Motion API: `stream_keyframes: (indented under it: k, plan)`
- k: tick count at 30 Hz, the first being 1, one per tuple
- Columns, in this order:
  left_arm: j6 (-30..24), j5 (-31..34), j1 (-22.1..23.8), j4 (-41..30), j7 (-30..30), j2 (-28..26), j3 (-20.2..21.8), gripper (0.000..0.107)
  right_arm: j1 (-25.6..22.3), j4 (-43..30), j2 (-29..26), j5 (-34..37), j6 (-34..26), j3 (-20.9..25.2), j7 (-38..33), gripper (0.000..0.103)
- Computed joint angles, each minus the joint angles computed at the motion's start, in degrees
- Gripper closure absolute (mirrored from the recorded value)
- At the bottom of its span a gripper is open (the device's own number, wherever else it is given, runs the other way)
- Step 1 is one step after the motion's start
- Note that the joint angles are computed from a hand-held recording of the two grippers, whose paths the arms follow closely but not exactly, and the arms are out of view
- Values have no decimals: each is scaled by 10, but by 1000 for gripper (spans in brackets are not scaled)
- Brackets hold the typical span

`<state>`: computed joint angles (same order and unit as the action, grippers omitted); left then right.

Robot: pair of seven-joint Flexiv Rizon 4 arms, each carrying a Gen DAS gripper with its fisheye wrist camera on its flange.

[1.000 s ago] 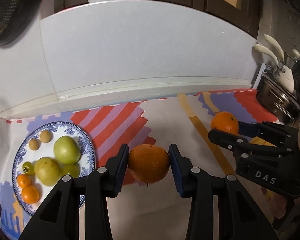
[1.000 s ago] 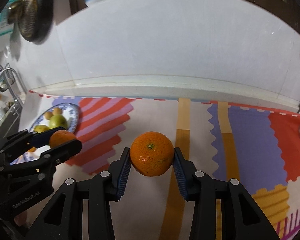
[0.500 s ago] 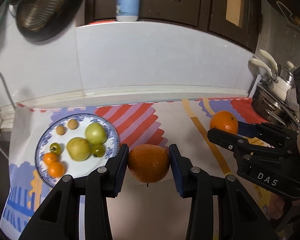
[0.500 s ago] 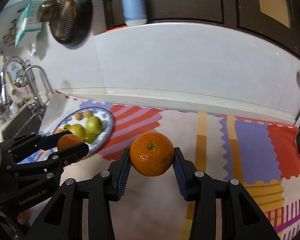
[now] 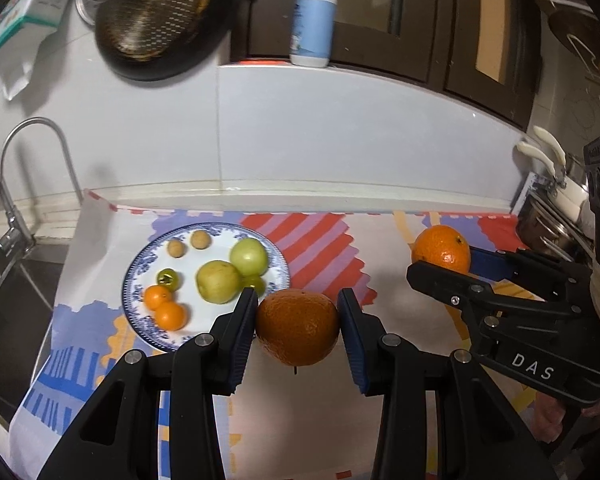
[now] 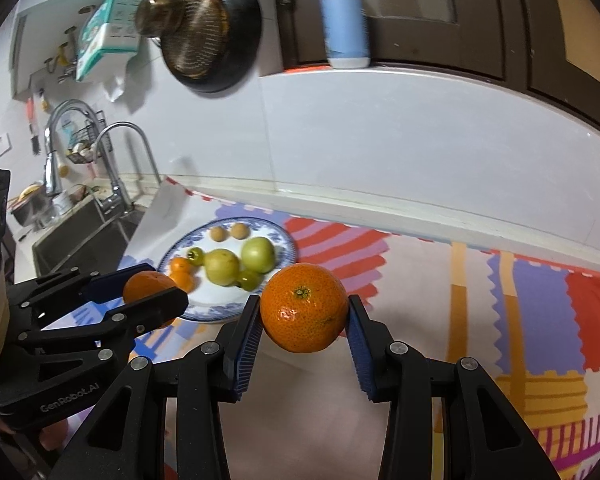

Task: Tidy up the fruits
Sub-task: 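Carry both oranges with both tools over the plate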

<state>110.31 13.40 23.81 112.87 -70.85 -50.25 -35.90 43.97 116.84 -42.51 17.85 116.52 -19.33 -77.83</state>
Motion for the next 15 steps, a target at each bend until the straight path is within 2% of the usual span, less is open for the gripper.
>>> stream_keyframes:
  k: [15]
  plan:
    - [10,-11,-12,-42,-17,2,49,66,-43,-83,-34,-80,-39,38,4,61]
